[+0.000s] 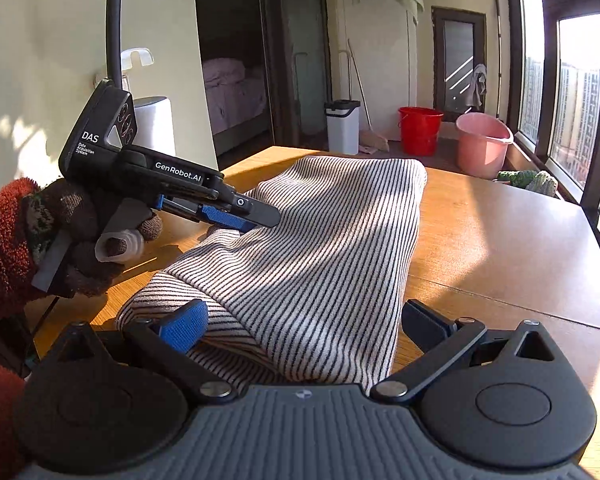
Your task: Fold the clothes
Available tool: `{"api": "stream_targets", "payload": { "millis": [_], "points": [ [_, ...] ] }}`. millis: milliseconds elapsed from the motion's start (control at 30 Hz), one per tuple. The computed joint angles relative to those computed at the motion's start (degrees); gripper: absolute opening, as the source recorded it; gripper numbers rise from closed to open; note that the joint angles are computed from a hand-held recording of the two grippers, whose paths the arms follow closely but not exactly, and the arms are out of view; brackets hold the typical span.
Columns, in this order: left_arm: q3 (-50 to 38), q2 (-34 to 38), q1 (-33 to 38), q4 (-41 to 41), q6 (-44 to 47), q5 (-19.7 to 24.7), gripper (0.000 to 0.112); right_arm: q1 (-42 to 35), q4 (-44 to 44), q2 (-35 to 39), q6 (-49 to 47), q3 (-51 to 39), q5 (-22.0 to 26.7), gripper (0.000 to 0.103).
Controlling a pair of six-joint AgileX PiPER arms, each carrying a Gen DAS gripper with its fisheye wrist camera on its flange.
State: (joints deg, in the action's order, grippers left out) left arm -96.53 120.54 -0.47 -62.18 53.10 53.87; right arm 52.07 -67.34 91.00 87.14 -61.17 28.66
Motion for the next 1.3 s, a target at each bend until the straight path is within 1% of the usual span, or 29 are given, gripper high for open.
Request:
{"api": "stream_targets", "payload": {
  "millis": [33, 67, 100, 167, 200, 233, 267, 333, 400, 433, 500, 600, 633, 667, 700, 733, 767, 800, 833, 900, 967, 1133, 1167, 1233, 1300],
  "points": [
    [0.63, -0.56, -0.61, 0.31, 0.45, -1.2, 0.062, 0.24, -1.96, 0.24, 0.87, -0.32, 0.72, 0.103],
    [1.19, -1.05, -1.16, 0.64, 0.8, -2.31, 0.062, 0.13, -1.63, 1.37, -0.12, -1.46, 1.09, 0.103],
    [1.41, -1.32, -1.44, 1.03, 0.79, -2.99, 0.063, -0.06, 0.91, 2.5, -3.27, -3.14, 1.64, 0.103],
    [3.32, -2.99, -1.87, 1.73, 1.46, -4.77, 0.063, -0.55, 10.55, 6.04, -12.28, -6.84, 2.67, 0.103],
    [4.98, -4.39, -1.97, 1.92, 2.16, -5.77, 0.065, -0.92, 13.28, 6.86, -14.48, -7.04, 2.08, 0.103],
    [7.29, -6.46, -1.81, 1.68, 3.33, -6.55, 0.074, -1.33, 15.98, 7.59, -16.65, -7.21, 1.48, 0.103],
    [9.43, -8.44, -1.51, 1.18, 4.7, -6.93, 0.078, -2.21, 17.26, 6.75, -17.9, -6.57, 0.0, 0.103],
    [12.09, -10.72, 0.34, -2.5, 9.58, -3.87, 0.082, -4.03, 20.29, 5.11, -20.96, -5.4, -2.83, 0.103],
    [13.89, -12.13, 1.11, -5.57, 12.53, -1.99, 0.085, -5.83, 20.01, 3.36, -22.76, -5.73, -3.22, 0.103],
    [14.58, -12.41, 1.03, -6.79, 13.66, -2.15, 0.088, -6.24, 18.38, 3.45, -22.21, -6.93, -1.54, 0.103],
    [15.74, -12.46, 0.43, -8.75, 15.64, -3.5, 0.091, -7.54, 13.47, 6.19, -21.57, -12.7, 5.24, 0.103],
    [15.3, -10.65, -1.34, -7.21, 13.99, -6.91, 0.094, -11.69, 12.96, 12.56, -24.26, -21.87, 9.56, 0.103],
    [15.2, -10.23, -1.66, -5.65, 12.48, -7.71, 0.095, -13.32, 15.4, 14.83, -26.45, -24.88, 9.65, 0.103],
    [15.21, -9.88, -2.0, -4.21, 11.24, -8.67, 0.095, -14.89, 19.84, 17.41, -30.93, -28.19, 10.3, 0.103],
    [15.94, -9.98, -2.38, -3.74, 11.76, -10.43, 0.095, -16.28, 23.84, 20.19, -35.18, -31.75, 11.47, 0.103],
    [17.26, -10.49, -2.65, -4.59, 14.23, -12.18, 0.095, -16.63, 25.56, 23.26, -38.16, -34.73, 13.84, 0.103],
    [17.91, -10.85, -2.8, -4.6, 15.35, -12.98, 0.095, -16.49, 24.98, 25.34, -38.85, -35.42, 14.11, 0.103],
    [18.51, -11.07, -2.92, -4.88, 16.7, -13.69, 0.095, -16.47, 23.01, 25.13, -37.24, -34.13, 12.1, 0.103],
    [19.02, -11.16, -2.94, -5.41, 18.02, -14.15, 0.097, -16.28, 21.86, 24.98, -35.58, -33.36, 11.49, 0.103],
    [20.66, -11.75, -2.73, -7.13, 21.37, -14.71, 0.098, -16.07, 23.27, 24.92, -37.13, -34.66, 13.06, 0.103],
    [21.62, -12.09, -2.62, -8.25, 23.2, -14.8, 0.101, -15.72, 22.49, 24.49, -37.24, -35.1, 13.85, 0.103],
    [22.68, -12.39, -2.4, -9.82, 24.69, -14.41, 0.103, -18.06, 27.08, 25.44, -39.67, -40.7, 11.66, 0.103],
    [22.97, -12.55, -2.31, -10.19, 24.91, -14.32, 0.103, -19.41, 30.71, 26.79, -40.83, -43.61, 10.89, 0.103],
    [23.53, -12.84, -2.15, -10.9, 25.36, -14.15, 0.103, -21.51, 38.3, 30.31, -44.47, -50.02, 11.8, 0.103],
    [23.99, -13.04, -2.04, -11.53, 25.86, -14.07, 0.103, -22.06, 42.22, 36.17, -47.73, -59.46, 17.14, 0.103]
  ]
}}
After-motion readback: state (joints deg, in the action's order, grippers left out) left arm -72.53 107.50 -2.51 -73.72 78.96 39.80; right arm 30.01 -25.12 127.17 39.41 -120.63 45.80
